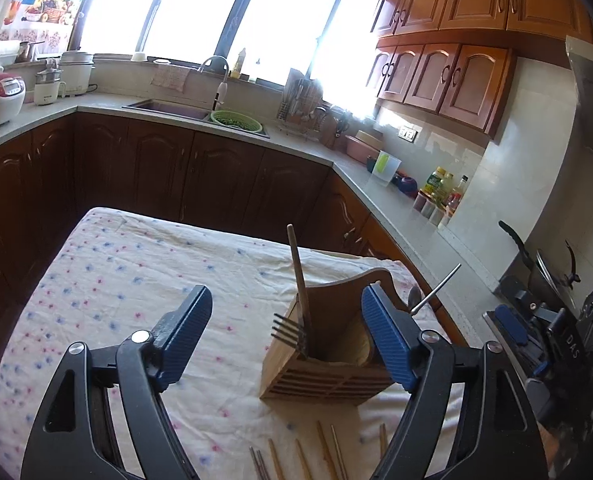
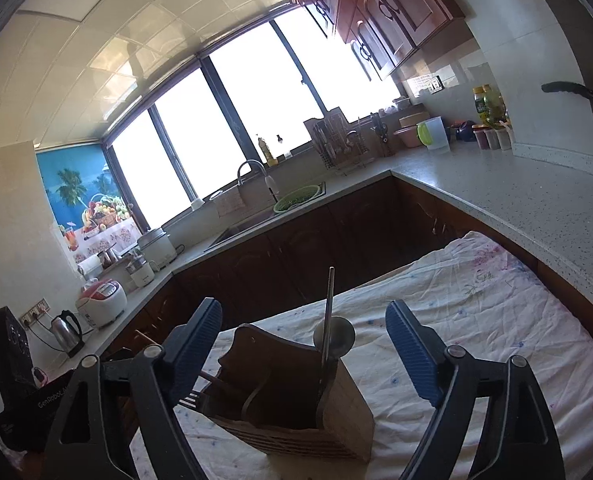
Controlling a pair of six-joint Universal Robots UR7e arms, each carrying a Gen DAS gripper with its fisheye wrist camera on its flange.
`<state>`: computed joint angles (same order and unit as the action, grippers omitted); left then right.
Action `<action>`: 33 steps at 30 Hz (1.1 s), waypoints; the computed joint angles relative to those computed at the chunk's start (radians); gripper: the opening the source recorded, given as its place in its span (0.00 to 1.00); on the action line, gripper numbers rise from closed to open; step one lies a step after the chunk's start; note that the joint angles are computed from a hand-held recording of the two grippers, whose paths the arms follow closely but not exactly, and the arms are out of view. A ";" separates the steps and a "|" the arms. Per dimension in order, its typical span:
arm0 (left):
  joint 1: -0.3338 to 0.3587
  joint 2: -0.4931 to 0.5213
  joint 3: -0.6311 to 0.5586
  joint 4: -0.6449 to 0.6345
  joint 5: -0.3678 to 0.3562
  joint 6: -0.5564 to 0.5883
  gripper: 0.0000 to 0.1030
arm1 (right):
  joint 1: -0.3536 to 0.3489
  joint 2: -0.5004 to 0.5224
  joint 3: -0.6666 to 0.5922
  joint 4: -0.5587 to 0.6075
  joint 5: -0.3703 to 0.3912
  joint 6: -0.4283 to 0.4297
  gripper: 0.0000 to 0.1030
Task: Organize utensils
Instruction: 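Open both tools and withdraw them back toward the remaining chopsticks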
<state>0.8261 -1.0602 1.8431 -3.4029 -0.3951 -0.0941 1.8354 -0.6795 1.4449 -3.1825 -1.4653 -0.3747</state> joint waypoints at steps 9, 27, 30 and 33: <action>-0.084 -0.121 0.228 0.251 0.090 -0.369 0.80 | -0.045 -0.155 0.243 -0.074 0.006 0.005 0.95; -0.172 -0.277 0.432 0.888 0.034 -1.104 0.80 | -0.123 -0.322 0.540 -0.090 -0.121 -0.099 0.95; -0.171 -0.274 0.428 0.937 0.026 -1.136 0.80 | -0.133 -0.324 0.557 -0.080 -0.133 -0.103 0.95; -0.169 -0.269 0.429 0.959 0.019 -1.153 0.80 | -0.140 -0.323 0.569 -0.070 -0.150 -0.102 0.95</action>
<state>0.6572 -1.3295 2.2722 -2.4438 -0.3761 -1.2473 1.6955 -1.0025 2.0136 -3.2524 -1.6154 -0.4768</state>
